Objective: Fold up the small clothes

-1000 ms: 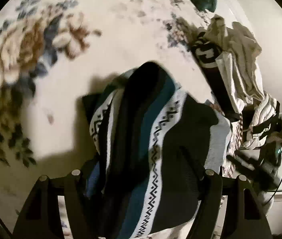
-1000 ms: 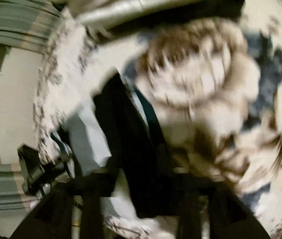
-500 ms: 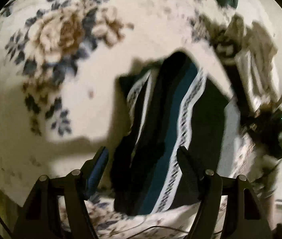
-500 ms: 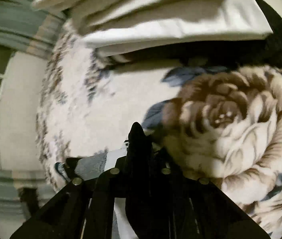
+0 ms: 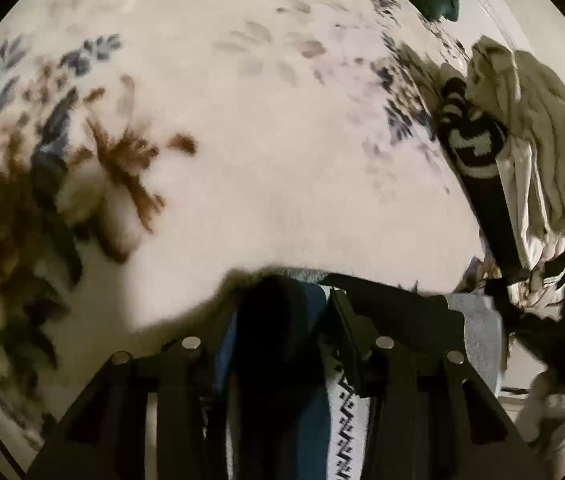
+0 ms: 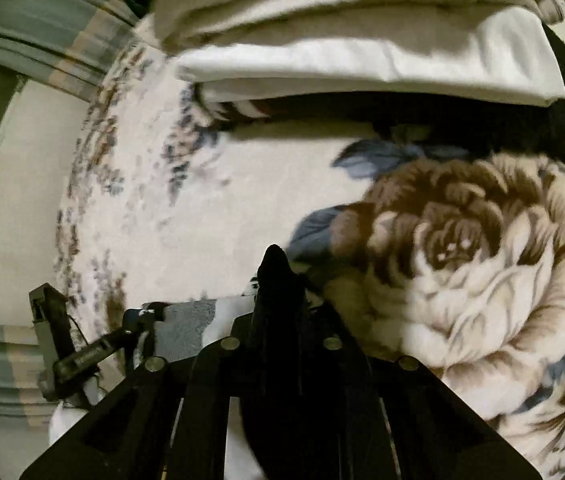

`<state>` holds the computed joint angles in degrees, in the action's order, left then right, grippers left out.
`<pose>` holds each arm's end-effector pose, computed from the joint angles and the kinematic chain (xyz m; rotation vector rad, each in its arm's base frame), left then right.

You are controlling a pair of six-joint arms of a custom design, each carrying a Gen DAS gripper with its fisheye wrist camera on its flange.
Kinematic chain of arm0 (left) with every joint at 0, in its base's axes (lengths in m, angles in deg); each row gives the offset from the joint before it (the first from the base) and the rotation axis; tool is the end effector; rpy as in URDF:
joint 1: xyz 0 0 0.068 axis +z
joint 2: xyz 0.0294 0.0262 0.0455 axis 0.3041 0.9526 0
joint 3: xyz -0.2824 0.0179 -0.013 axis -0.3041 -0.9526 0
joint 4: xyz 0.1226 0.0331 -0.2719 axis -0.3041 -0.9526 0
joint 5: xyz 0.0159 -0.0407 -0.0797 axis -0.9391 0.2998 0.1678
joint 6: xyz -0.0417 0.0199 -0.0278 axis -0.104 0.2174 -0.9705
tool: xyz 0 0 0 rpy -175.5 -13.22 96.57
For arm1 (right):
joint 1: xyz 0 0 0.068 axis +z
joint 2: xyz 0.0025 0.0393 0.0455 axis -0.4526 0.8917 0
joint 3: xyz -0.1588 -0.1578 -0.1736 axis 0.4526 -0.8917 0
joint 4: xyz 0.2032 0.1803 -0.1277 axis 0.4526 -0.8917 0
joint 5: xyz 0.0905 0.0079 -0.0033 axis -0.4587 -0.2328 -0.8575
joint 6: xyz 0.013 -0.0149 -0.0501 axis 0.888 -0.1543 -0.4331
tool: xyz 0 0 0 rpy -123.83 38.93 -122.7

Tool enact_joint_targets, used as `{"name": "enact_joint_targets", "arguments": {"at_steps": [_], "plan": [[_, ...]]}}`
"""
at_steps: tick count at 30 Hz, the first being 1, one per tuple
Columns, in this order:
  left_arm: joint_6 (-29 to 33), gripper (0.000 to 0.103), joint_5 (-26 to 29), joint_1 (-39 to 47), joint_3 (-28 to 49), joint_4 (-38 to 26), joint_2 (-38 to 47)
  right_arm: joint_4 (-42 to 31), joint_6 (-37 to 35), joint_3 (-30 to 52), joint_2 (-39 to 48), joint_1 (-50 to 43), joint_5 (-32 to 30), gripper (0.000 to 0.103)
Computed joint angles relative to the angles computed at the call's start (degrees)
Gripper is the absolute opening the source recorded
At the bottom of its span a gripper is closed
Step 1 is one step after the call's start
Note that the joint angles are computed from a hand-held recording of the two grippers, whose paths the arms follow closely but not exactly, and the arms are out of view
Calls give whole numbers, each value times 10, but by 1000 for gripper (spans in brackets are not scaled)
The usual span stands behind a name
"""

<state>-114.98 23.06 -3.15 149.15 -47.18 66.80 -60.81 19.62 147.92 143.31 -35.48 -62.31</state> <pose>0.2125 -0.0896 0.3322 -0.6596 2.7654 -0.6377 0.3631 -0.0370 0.1691 -0.0109 2.9234 0.7549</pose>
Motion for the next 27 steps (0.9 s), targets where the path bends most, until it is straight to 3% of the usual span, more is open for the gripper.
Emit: {"name": "enact_joint_targets", "arguments": {"at_steps": [6,7,8,9,10,11,18,20,23,27], "plan": [[-9,42,38,22,20,-27,-19,-16,2,14,30,3,-8,13],[-22,42,49,29,19,-27,-39,-33,-6,21,31,-3,-20,19],[-37,52,57,36,20,-32,-63,-51,-18,27,30,-9,-28,40],[-51,69,60,40,19,-39,-90,-72,-38,32,26,-20,-42,56],[-73,73,60,36,14,-37,-114,-82,-54,30,18,-29,-53,90],[-96,73,58,27,1,-32,-146,-92,-73,27,11,-39,-64,103],[-221,80,69,-89,-141,64,-252,-179,-201,10,53,-79,-66,103],[-216,81,59,-103,-156,89,-248,-197,-227,7,85,-80,-77,103],[-212,91,85,-84,-174,129,-247,-210,-258,1,132,-76,-92,103],[-181,99,99,-82,-178,137,-243,-226,-290,2,167,-68,-124,103]]}}
